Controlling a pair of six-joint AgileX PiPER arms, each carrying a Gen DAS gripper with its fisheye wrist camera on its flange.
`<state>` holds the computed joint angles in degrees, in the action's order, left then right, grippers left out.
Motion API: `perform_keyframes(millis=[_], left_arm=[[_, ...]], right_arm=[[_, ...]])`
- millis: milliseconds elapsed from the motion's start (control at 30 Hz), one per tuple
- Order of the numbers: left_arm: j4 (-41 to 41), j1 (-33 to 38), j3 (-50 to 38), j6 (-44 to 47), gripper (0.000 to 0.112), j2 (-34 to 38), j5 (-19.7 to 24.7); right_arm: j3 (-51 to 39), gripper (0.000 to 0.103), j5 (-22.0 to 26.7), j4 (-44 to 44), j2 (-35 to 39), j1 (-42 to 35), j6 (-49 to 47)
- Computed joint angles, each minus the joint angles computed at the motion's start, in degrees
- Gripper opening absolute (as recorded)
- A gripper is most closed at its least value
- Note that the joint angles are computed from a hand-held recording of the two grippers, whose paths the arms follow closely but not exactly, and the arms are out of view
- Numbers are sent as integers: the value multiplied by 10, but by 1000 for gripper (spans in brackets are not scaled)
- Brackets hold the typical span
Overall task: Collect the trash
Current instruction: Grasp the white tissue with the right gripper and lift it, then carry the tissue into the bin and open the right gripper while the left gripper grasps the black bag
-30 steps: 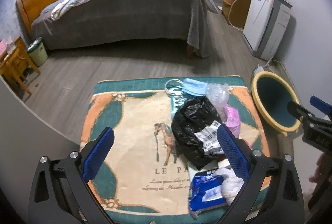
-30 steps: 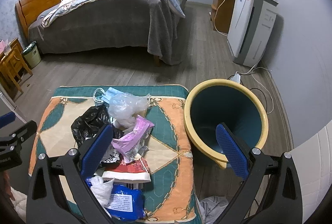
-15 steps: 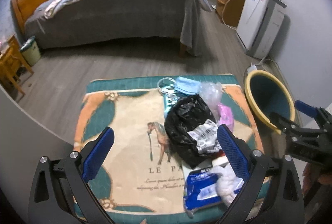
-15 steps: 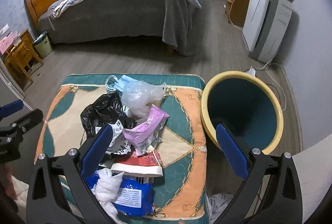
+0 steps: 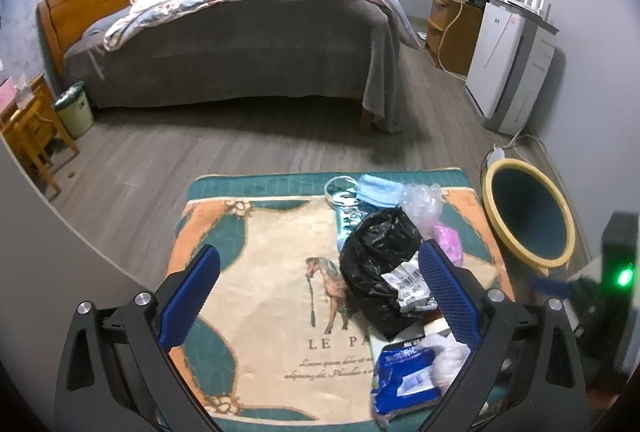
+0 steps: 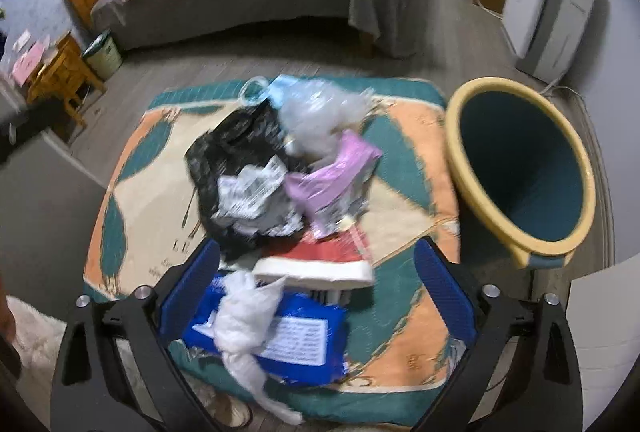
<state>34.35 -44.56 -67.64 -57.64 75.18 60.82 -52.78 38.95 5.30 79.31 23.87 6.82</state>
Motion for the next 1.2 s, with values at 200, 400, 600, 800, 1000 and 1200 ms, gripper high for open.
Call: perform_keyframes(millis=[200,400,600,800,1000,1200], left_arm=[[-19,20,6,13,98,-10,-8],[-47,42,14,27,98,-16,-22],[-61,54,10,47,98,2,-34],[-78,82,-4,77,98,50,-71],[-128,108,-12,99,97,127,-125],[-141,107,-1,145,96,181,-183]], right_arm=[[13,71,12,23,24,41,-6],[12,32,33,28,49,73,-14],[-14,28,54,46,12,33,-40],[-65,28,37,19,-3,-52,-53],[-157,29,50,9,54,-99,-70],[-163,29,-24,-23,85,-106,-74]])
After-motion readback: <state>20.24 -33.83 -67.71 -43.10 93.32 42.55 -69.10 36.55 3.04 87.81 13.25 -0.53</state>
